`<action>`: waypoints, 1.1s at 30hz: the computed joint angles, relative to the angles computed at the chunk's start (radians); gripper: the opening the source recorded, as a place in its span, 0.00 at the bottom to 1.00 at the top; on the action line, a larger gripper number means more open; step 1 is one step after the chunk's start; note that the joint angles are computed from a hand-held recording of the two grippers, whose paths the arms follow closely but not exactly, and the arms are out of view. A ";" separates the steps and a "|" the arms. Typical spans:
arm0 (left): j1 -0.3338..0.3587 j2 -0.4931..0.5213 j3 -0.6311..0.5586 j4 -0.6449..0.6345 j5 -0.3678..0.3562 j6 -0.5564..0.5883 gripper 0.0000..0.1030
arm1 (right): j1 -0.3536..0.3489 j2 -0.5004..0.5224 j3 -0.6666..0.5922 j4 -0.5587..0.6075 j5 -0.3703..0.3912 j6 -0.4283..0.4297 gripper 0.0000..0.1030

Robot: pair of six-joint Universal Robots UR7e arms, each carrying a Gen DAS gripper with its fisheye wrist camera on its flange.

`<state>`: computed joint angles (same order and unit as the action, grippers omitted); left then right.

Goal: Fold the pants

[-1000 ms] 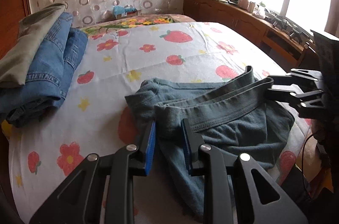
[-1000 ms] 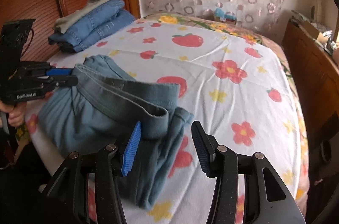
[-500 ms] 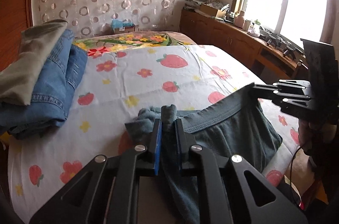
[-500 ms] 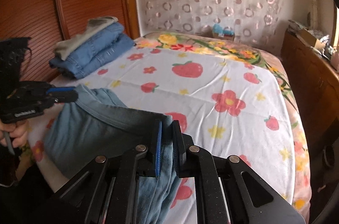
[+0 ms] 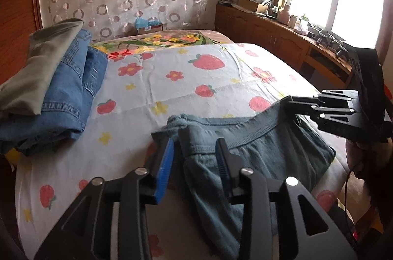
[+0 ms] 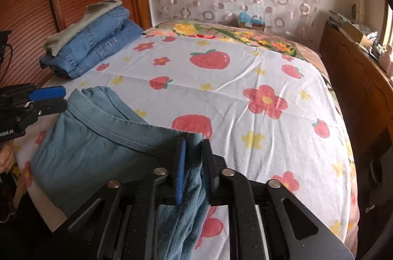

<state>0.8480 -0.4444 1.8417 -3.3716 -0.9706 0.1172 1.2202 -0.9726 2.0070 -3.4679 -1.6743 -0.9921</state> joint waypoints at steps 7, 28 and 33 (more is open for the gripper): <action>0.013 0.012 0.000 0.073 -0.002 -0.024 0.35 | -0.021 -0.044 0.082 -0.078 0.040 -0.004 0.27; 0.016 0.039 0.011 0.008 0.012 -0.007 0.41 | -0.107 -0.139 0.271 -0.118 0.082 -0.004 0.42; 0.016 0.039 0.012 0.008 0.013 -0.008 0.42 | -0.126 -0.145 0.282 -0.100 0.090 0.002 0.42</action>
